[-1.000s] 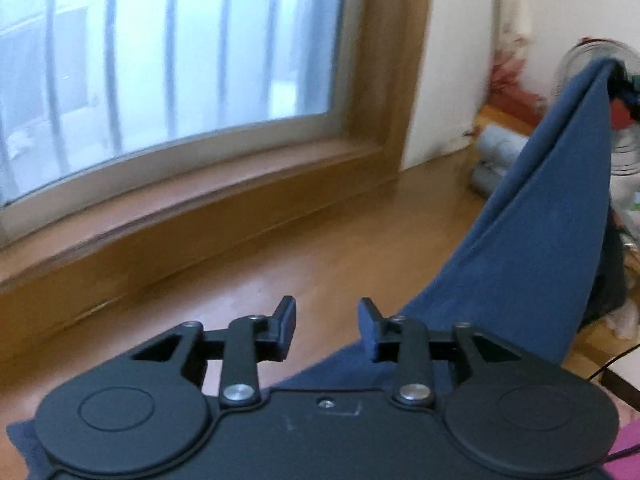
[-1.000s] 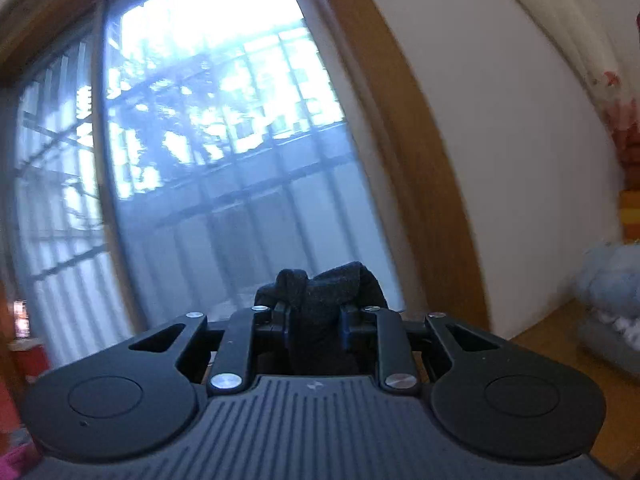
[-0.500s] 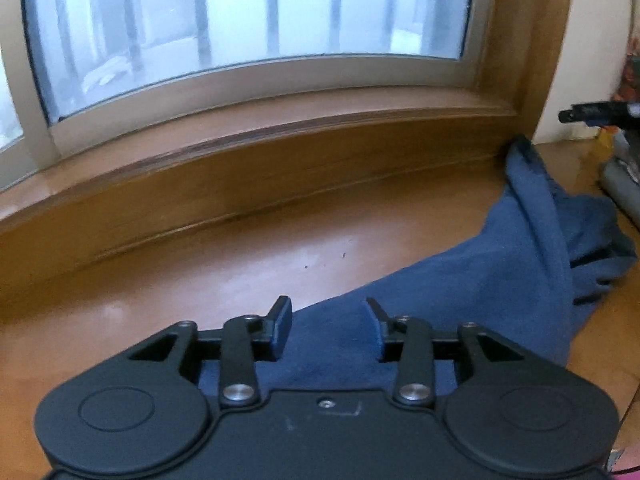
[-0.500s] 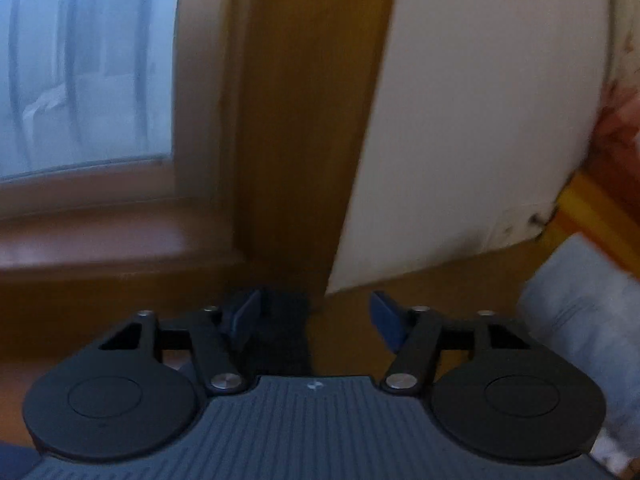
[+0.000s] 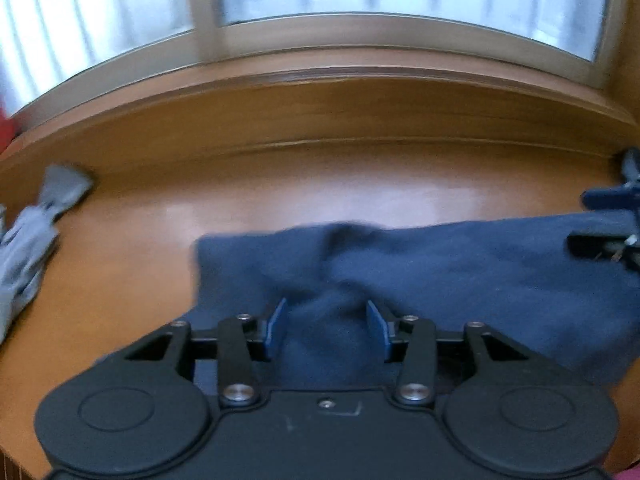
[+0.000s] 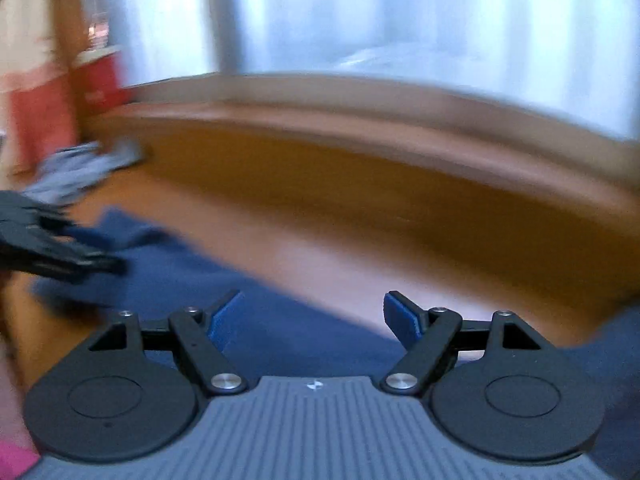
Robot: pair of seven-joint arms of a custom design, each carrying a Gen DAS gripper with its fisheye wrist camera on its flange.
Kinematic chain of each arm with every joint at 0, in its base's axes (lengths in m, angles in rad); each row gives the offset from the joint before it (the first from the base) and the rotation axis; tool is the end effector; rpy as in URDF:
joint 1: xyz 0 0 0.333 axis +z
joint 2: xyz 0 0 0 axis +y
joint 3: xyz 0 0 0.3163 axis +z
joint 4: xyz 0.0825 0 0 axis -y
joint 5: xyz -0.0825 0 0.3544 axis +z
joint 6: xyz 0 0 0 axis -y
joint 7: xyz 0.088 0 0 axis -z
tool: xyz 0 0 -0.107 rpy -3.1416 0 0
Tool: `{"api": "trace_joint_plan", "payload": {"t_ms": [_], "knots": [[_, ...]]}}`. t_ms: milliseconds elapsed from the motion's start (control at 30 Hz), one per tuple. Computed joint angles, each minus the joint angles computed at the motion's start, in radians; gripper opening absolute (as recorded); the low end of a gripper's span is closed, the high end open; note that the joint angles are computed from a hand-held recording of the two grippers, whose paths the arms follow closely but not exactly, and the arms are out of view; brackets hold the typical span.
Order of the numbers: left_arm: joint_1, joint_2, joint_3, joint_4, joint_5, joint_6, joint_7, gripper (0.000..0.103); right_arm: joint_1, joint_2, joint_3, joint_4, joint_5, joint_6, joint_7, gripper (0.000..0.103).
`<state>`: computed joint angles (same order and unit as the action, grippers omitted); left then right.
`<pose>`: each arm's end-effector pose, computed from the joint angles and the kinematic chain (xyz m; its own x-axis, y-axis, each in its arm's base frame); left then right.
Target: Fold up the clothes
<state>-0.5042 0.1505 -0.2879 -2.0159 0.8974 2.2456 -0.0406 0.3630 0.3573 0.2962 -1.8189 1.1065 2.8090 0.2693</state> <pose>0.4202 -0.3866 0.4145 0.2912 -0.9545 -0.0640 -0.7568 -0.1890 -0.6257 0.5471 0.3440 0.4149 0.8391 -0.5284 -0.1293 -0.4163 -0.4707 -0.7779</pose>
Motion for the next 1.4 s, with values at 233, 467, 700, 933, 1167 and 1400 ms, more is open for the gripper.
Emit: {"api": "trace_joint_plan", "payload": {"t_ms": [233,467,700,933,1167,1400], "knots": [[0.084,-0.182,0.008,-0.238,0.026,0.195,0.022,0.047,0.148,0.050,0.018,0.035,-0.183,0.042,0.253,0.079],[0.165,-0.331,-0.002,-0.433,-0.034,0.304,0.104,0.054,0.249,0.116,-0.039,0.098,-0.413,0.131,0.575,0.079],[0.207,-0.442,-0.034,-0.562,-0.143,0.294,0.061,0.054,0.268,0.193,0.001,0.221,-0.577,0.087,0.672,0.079],[0.240,-0.365,-0.060,-0.524,-0.095,0.316,0.014,0.049,0.294,0.254,0.008,0.311,-0.684,0.025,0.697,0.079],[0.248,-0.363,-0.053,-0.520,-0.058,0.408,-0.048,0.007,0.277,0.270,0.021,0.331,-0.684,0.025,0.709,0.079],[0.262,-0.550,-0.122,-0.511,-0.003,0.306,-0.171,0.007,0.218,0.298,0.101,0.328,-0.624,0.080,0.626,0.074]]}}
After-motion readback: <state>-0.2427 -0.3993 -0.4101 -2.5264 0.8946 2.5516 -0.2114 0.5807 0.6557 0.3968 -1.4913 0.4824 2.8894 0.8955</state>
